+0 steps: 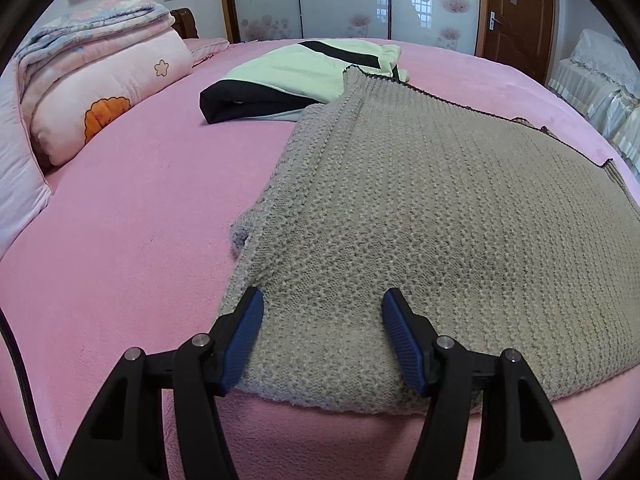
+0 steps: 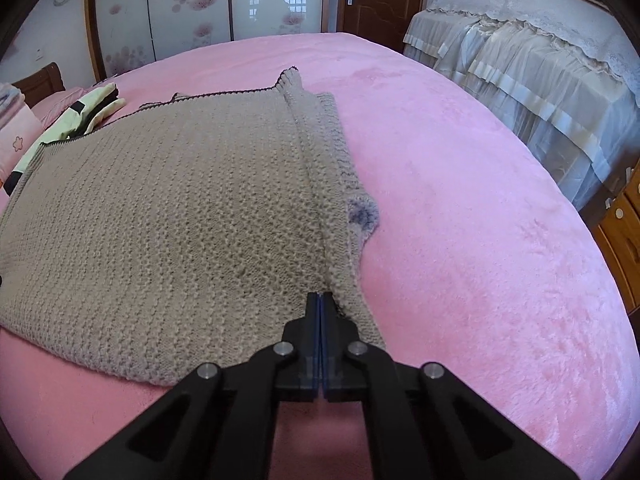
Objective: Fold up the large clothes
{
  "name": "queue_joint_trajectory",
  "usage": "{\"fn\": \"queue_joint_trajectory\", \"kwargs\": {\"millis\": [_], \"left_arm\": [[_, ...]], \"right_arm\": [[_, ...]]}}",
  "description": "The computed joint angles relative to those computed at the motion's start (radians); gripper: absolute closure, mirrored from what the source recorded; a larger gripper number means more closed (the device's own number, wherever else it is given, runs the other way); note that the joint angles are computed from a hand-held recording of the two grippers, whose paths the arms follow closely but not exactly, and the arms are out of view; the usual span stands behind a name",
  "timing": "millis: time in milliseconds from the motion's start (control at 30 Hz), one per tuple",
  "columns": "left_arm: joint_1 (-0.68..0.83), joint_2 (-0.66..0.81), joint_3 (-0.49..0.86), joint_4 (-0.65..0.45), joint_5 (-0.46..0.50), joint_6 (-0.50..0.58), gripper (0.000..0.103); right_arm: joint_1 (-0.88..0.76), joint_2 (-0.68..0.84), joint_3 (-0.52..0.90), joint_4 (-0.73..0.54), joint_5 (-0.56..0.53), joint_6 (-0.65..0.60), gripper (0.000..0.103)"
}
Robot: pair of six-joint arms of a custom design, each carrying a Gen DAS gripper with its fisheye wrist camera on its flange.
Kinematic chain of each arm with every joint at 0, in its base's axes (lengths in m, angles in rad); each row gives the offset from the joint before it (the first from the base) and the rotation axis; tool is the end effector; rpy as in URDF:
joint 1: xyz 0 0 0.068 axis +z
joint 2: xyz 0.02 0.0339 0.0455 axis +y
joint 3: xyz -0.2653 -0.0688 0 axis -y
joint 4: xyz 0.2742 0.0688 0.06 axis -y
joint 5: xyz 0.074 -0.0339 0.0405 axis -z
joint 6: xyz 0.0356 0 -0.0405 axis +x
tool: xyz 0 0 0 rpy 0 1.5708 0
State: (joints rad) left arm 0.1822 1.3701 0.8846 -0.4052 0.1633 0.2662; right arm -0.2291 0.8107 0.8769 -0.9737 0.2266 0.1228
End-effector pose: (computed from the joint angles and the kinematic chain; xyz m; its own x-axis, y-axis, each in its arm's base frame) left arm 0.3022 0.0498 0.2137 -0.7583 0.1242 -0.6400 0.1257 0.9911 0.0435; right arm 0.1674 -0.0473 0.2981 -0.7180 0.2900 -0.6328 0.4473 0.8887 -0.1003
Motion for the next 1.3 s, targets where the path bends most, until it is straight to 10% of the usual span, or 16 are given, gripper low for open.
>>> {"fn": "queue_joint_trajectory", "kwargs": {"millis": [267,833,1300], "left_arm": [[-0.023,0.046,0.077,-0.092,-0.036,-0.019,0.041],[-0.086,0.259,0.763,-0.824,-0.16,-0.19,0.028],[-0.181,0.57,1.082,-0.621,-0.069,-0.188,0.022]], "right_arm": [[0.011,0.046,0.045,-0.048,0.004,0.015,0.103],[0.041,0.428,0.617,-0.481,-0.193,0.048,0.099],[0.169,0.627,0.752,-0.229,-0.145,-0.017,0.099]]}}
